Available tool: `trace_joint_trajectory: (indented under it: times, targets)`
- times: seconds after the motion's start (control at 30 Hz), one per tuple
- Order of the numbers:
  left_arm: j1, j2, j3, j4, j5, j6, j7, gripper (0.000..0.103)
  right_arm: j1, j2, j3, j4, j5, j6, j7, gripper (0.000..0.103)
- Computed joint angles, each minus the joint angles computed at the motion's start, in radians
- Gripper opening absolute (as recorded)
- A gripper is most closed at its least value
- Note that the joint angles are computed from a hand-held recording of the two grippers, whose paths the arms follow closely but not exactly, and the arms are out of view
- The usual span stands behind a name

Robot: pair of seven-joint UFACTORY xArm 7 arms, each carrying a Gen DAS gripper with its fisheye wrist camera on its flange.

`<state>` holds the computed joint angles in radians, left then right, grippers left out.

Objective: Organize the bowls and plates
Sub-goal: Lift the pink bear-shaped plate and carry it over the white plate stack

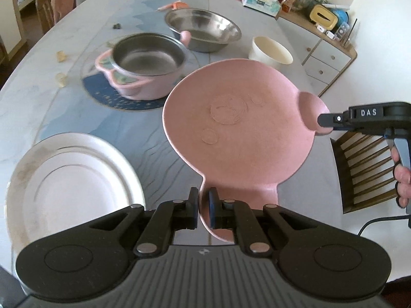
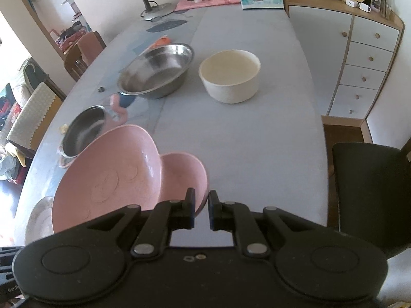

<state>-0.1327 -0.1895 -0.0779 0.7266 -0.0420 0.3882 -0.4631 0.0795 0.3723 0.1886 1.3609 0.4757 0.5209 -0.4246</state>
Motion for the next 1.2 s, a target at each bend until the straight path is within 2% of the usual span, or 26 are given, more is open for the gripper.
trace_joint_trajectory:
  times: [0.23,0.47,0.63,0.9,1.2]
  targets:
    - [0.013,-0.174,0.060,-0.134,-0.053,0.051,0.101,0.007,0.063,-0.078,0.019,-0.106,0.008,-0.043,0.053,0.011]
    - [0.077,-0.333,0.114,-0.244,-0.064,0.118,0.197,0.007,0.146,-0.128,0.033,-0.193,-0.010,-0.083,0.135,0.011]
    - [0.126,-0.418,0.159,-0.303,-0.072,0.166,0.278,0.007,0.207,-0.126,0.038,-0.212,-0.062,-0.105,0.212,0.011]
    - [0.194,-0.478,0.217,-0.359,-0.090,0.217,0.412,0.007,0.277,-0.112,0.042,-0.236,-0.162,-0.118,0.352,0.011]
    - [0.231,-0.450,0.255,-0.375,-0.139,0.220,0.539,0.008,0.321,-0.102,0.037,-0.263,-0.251,-0.136,0.487,0.011]
